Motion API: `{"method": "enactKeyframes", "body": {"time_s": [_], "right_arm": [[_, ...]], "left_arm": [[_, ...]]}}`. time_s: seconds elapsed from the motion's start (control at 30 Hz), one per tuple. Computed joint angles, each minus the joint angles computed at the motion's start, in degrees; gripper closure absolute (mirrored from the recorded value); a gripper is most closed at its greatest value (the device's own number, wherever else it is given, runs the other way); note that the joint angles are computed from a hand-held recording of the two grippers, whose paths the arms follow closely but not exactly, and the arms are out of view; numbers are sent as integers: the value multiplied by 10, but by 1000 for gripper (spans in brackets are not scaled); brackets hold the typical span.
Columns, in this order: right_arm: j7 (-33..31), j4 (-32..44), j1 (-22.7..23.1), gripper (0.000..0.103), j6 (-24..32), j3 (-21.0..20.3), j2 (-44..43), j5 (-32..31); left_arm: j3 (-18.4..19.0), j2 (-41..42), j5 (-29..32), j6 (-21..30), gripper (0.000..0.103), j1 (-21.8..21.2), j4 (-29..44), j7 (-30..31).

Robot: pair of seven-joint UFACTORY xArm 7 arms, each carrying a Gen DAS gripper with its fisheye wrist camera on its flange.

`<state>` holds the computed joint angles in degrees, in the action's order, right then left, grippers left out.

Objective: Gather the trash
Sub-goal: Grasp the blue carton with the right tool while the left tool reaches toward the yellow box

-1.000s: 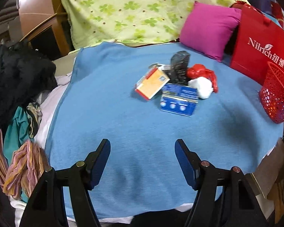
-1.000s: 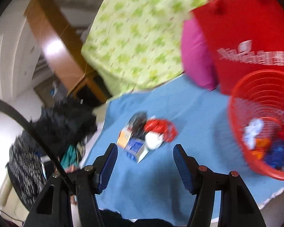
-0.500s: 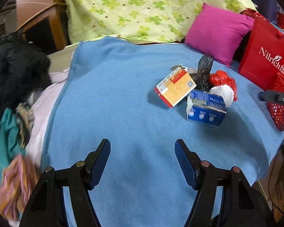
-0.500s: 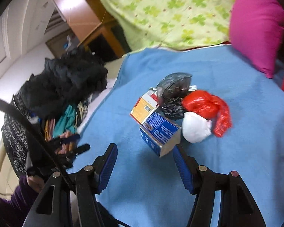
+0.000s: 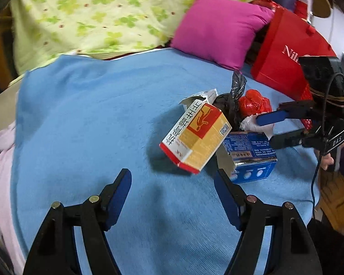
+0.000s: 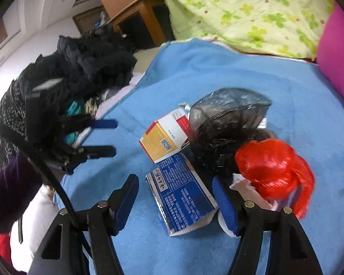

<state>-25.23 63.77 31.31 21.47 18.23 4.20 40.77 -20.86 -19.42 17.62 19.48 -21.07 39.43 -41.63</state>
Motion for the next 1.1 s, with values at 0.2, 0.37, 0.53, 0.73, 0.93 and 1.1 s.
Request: {"method": "enactKeyframes", "body": {"time_s": [0.2, 0.37, 0.53, 0.73, 0.93, 1.1], "right_arm": [[-2, 21, 6, 31, 31, 3, 29, -55], [58, 17, 20, 30, 18, 1, 36, -145], [99, 23, 24, 26, 15, 1, 47, -200], [124, 2, 24, 32, -11, 5, 36, -213], [145, -64, 31, 46, -39, 10, -20, -204], [170, -142, 43, 46, -45, -6, -96, -185]], "left_arm": [[51, 33, -57, -40, 28, -41, 8, 123], [70, 60, -91, -45, 28, -47, 35, 192], [88, 76, -151, -50, 28, -59, 56, 269], [106, 91, -233, -60, 28, -81, 66, 353], [114, 130, -314, -53, 28, -91, 98, 446], [108, 157, -423, -47, 27, -96, 123, 552]]}}
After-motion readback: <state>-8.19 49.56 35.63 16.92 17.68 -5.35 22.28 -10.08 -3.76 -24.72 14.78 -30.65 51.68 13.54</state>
